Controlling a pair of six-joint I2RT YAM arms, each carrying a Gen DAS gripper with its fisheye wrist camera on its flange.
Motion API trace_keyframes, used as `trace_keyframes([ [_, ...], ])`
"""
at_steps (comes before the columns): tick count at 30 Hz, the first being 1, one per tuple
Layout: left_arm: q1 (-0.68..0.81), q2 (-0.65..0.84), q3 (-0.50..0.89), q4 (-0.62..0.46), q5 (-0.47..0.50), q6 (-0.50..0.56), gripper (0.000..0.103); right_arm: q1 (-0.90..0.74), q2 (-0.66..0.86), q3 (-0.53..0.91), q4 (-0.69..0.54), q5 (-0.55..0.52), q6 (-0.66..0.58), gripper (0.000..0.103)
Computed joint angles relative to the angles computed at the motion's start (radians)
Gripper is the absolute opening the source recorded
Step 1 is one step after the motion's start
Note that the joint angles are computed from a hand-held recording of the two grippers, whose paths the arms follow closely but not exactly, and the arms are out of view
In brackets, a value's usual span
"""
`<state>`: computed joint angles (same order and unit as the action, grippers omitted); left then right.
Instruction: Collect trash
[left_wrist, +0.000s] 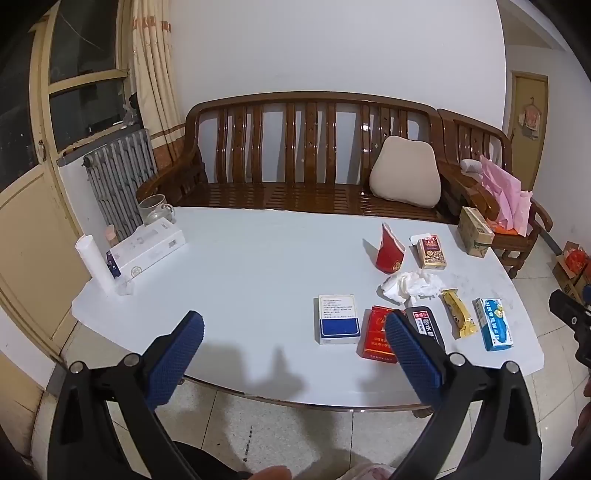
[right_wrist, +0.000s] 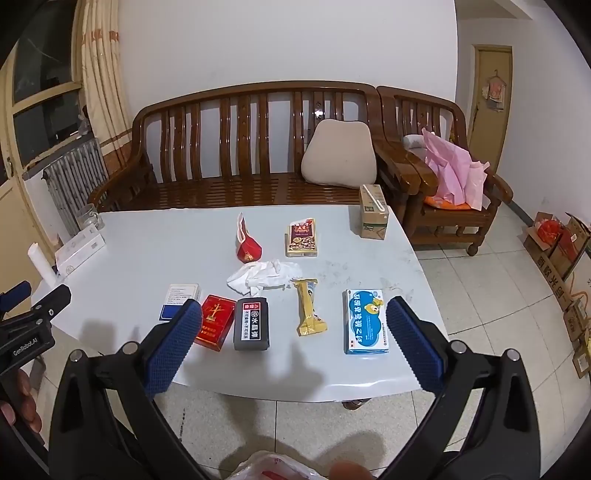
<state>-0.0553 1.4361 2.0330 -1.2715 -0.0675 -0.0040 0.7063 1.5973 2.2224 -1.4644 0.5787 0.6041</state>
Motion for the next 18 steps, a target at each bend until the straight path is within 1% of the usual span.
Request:
trace_keyframes([
  [2, -0.009, 0.002, 0.005, 0.000, -0.008, -0.002, 0.096, 0.011, 0.006, 0.003, -0.005, 0.014, 0.007, 0.098],
  [10, -0.019, 0.005, 0.006, 0.001, -0.007, -0.003, 0.096, 0.007, 0.018, 0.033, -0.020, 0.013, 0.009, 0.098],
  [14, -0.007, 0.003, 0.005, 0.003, 0.005, 0.002, 0.096, 0.001, -0.002, 0.008, -0.005, 0.003, 0.003, 0.098],
  [18, -0.005, 0.001, -0.002, 0.005, 0.005, 0.000, 0.096, 0.001, -0.001, 0.012, -0.009, -0.001, 0.003, 0.098],
])
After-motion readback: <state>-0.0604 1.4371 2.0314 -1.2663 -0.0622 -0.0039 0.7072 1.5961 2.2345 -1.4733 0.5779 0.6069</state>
